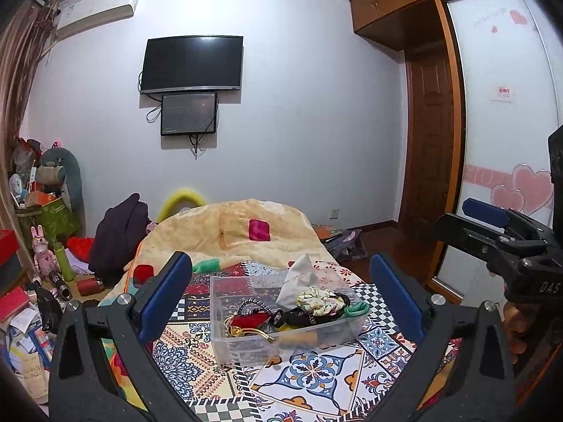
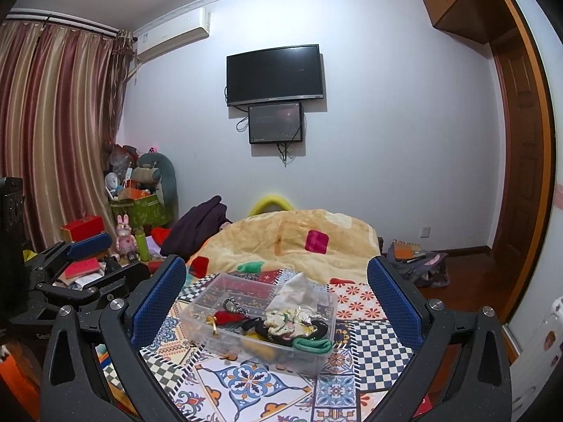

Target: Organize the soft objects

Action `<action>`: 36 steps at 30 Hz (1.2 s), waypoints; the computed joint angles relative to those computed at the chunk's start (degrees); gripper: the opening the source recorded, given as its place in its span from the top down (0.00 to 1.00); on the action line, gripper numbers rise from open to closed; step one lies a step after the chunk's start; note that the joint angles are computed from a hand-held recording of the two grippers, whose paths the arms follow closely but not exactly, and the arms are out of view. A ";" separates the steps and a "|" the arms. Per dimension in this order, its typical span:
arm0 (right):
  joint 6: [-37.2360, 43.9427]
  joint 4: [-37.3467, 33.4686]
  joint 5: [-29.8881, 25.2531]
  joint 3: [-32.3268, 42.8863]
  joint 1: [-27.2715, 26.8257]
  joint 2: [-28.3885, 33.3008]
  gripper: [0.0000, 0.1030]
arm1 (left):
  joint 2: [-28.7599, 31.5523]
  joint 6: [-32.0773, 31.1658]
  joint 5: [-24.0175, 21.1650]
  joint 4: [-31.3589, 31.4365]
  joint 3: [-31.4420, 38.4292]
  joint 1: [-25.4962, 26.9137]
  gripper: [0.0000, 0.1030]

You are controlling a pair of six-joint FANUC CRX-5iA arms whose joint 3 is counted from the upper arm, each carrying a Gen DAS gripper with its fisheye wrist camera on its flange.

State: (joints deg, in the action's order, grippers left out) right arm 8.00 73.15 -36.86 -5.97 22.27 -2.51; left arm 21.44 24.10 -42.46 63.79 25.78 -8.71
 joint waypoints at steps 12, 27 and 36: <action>0.13 -0.34 -0.03 -0.05 0.23 -0.43 0.00 | 0.47 1.25 -1.05 -0.96 1.04 0.33 0.00; 1.30 -2.11 -0.96 0.84 0.67 0.03 0.00 | 0.63 1.14 -1.36 -0.78 1.15 0.37 0.00; 1.48 -1.69 -2.03 1.03 1.23 0.43 0.00 | 0.46 -0.18 -2.59 -0.91 0.96 0.42 0.00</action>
State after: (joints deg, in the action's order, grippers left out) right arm 9.48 71.46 -38.88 -4.94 23.50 -2.08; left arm 21.90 23.93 -45.05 62.88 26.73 -8.29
